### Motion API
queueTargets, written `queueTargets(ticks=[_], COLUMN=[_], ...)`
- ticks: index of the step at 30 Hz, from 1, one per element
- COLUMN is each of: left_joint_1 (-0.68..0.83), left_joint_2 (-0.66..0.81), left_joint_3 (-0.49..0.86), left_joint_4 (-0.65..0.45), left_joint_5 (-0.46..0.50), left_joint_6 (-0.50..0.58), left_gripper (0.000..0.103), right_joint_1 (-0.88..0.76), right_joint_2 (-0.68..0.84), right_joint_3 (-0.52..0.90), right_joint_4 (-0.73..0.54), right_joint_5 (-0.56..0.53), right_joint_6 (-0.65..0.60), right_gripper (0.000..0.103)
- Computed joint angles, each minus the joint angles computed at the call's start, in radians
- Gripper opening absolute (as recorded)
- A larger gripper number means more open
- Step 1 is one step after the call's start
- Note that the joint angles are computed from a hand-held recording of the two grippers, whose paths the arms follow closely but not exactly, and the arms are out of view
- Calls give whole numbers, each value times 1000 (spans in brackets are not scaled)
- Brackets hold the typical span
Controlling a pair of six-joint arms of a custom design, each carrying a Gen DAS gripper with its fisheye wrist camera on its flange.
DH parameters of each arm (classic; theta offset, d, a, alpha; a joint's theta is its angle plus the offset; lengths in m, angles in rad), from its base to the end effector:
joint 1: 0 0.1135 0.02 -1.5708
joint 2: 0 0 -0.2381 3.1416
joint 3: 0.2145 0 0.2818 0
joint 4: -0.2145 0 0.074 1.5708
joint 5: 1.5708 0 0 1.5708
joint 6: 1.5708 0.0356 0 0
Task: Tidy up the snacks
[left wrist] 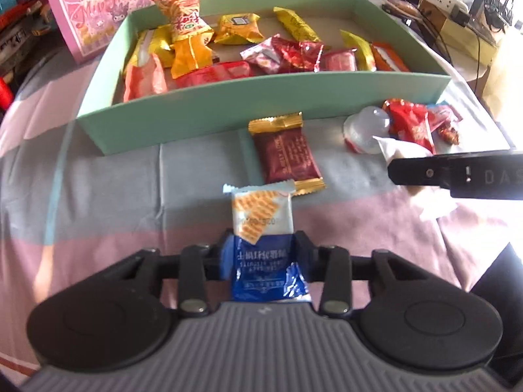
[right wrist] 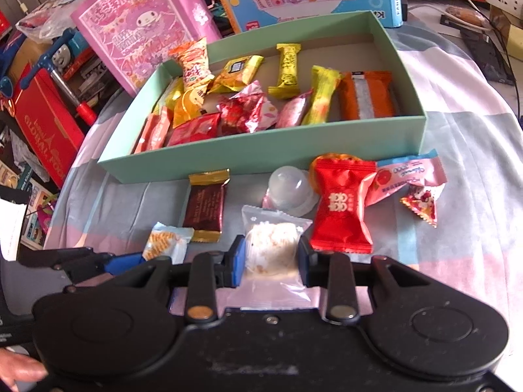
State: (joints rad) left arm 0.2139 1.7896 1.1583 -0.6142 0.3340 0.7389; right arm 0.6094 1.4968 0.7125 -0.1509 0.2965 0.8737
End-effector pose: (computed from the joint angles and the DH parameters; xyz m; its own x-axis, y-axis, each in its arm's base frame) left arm 0.3579 0.0658 0.1299 -0.7506 0.4881 -0.4455 0.5511 0.8343 -0.0144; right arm 0.2551 0.1654 0.1120 -0.7343 0.3817 -0.5614 0.2458 0.9203 0.3042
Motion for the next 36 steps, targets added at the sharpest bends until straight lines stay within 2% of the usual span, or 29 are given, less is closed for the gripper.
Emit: queueTargets(ticks=[5, 6, 7, 11, 14, 17, 22, 25, 28, 32, 33, 34, 36], left_joint_1=[12, 15, 21, 14, 14, 11, -11, -41, -67, -66, -62, -61, -58], left_joint_2=[-9, -15, -16, -13, 4, 22, 42, 24, -9, -40, -54, -61, -62], left_joint_3=[26, 36, 55, 104, 115, 115, 101, 59, -1, -21, -25, -21, 6], left_joint_4=[-41, -56, -81, -131, -139, -142, -135, -94, -25, -16, -17, -24, -61], left_joint_5=[28, 40, 55, 81, 69, 48, 28, -8, -40, -2, 9, 17, 35], left_joint_6=[-5, -3, -3, 14, 12, 14, 37, 50, 61, 54, 52, 48, 40], left_gripper=[32, 22, 17, 13, 16, 24, 28, 37, 39, 31, 28, 16, 13], right_joint_1=[-6, -6, -6, -6, -9, -7, -6, -9, -15, -20, -22, -21, -20], right_joint_2=[-19, -23, -29, -70, -71, -59, -29, -26, -30, -41, -47, -54, -73], right_joint_3=[-18, -18, -20, -31, -29, -27, -20, -20, -27, -43, -48, -52, -60], right_joint_4=[19, 18, 17, 4, -4, -10, 4, 8, 11, 19, 22, 22, 22], right_joint_5=[-11, -11, -11, -2, 5, 2, -13, -20, -21, -19, -20, -18, -17], right_joint_6=[-9, -10, -10, -18, -14, -2, 12, 7, 11, 17, 17, 17, 12], right_gripper=[31, 31, 31, 31, 31, 31, 31, 31, 31, 31, 31, 31, 31])
